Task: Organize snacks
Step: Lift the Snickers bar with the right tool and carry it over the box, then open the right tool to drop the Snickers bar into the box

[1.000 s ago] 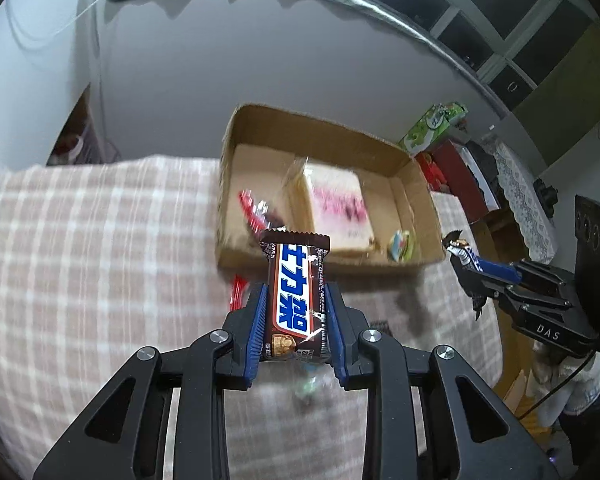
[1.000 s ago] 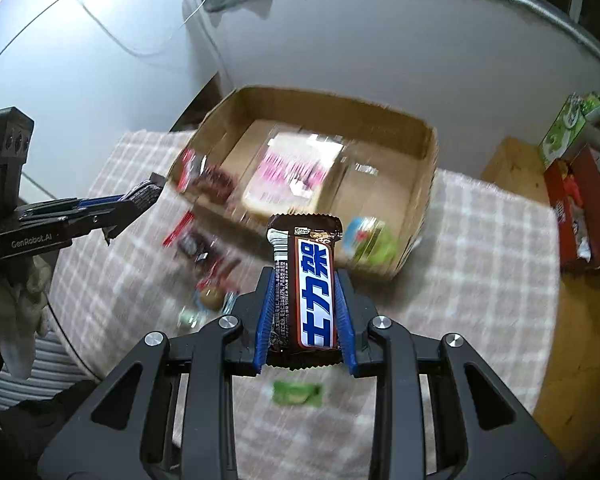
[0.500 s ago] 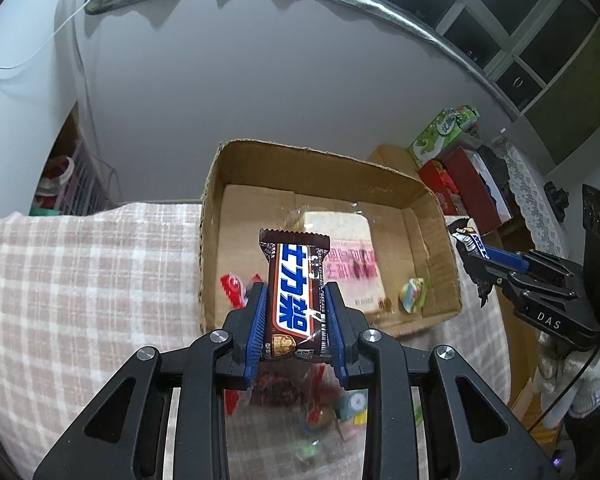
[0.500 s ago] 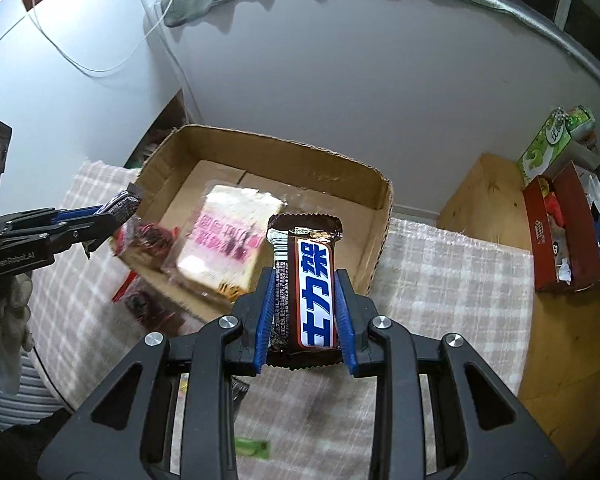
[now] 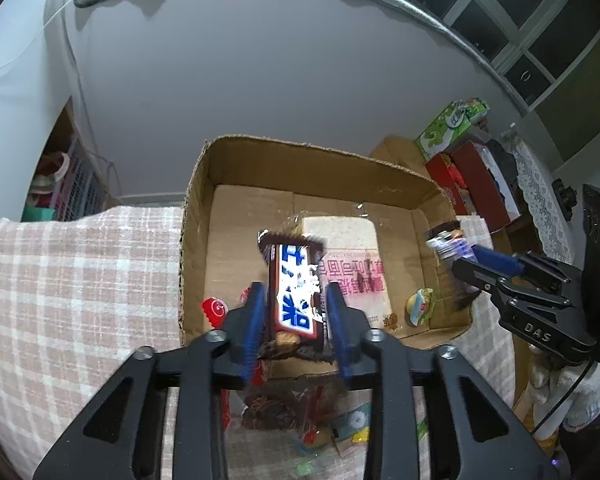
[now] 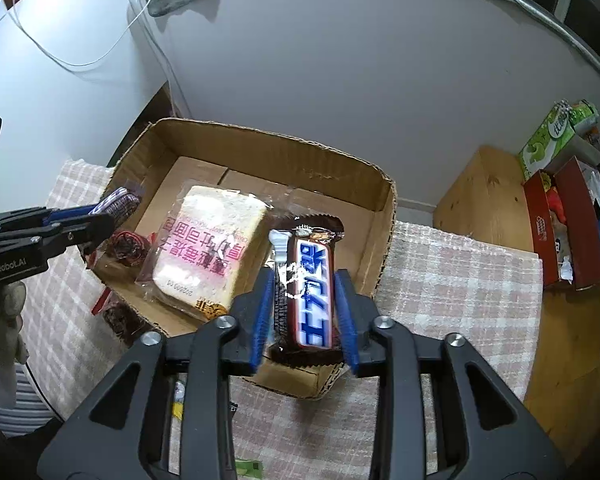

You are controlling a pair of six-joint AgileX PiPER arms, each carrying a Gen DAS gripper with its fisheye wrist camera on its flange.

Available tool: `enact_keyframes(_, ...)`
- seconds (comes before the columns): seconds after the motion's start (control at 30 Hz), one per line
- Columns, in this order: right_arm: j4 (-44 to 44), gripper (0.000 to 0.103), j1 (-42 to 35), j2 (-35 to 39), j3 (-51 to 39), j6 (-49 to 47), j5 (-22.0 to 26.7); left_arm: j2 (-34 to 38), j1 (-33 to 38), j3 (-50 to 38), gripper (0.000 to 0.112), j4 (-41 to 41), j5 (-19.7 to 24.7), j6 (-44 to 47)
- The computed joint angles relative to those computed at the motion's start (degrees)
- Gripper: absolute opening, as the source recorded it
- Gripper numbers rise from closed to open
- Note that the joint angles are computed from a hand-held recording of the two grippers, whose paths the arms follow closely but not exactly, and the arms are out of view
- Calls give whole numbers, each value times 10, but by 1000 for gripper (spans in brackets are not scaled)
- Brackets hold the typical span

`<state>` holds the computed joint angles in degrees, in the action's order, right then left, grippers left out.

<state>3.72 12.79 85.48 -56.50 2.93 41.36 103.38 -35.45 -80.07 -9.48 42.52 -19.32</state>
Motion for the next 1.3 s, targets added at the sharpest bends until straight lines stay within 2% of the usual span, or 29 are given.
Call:
enact_keyframes(0.07, -10, 76, 1, -12, 8, 12, -11, -2, -2, 2, 44, 7, -3, -6)
enact_keyframes(0.6, -14, 77, 3, -47, 30, 33, 0, -44, -28, 27, 44, 70, -8, -50)
enact_keyframes(0.8, -94, 77, 39, -76, 67, 92, -15, -68, -53, 39, 44, 121, -9, -90)
enact_keyframes(1.07, 24, 77, 8, -100, 111, -1, -10, -93, -79, 59, 44, 168, -12, -123)
enact_keyframes(1.3, 40, 77, 14, -138, 157, -13, -13, -120, -85, 99, 44, 181, -19, -138)
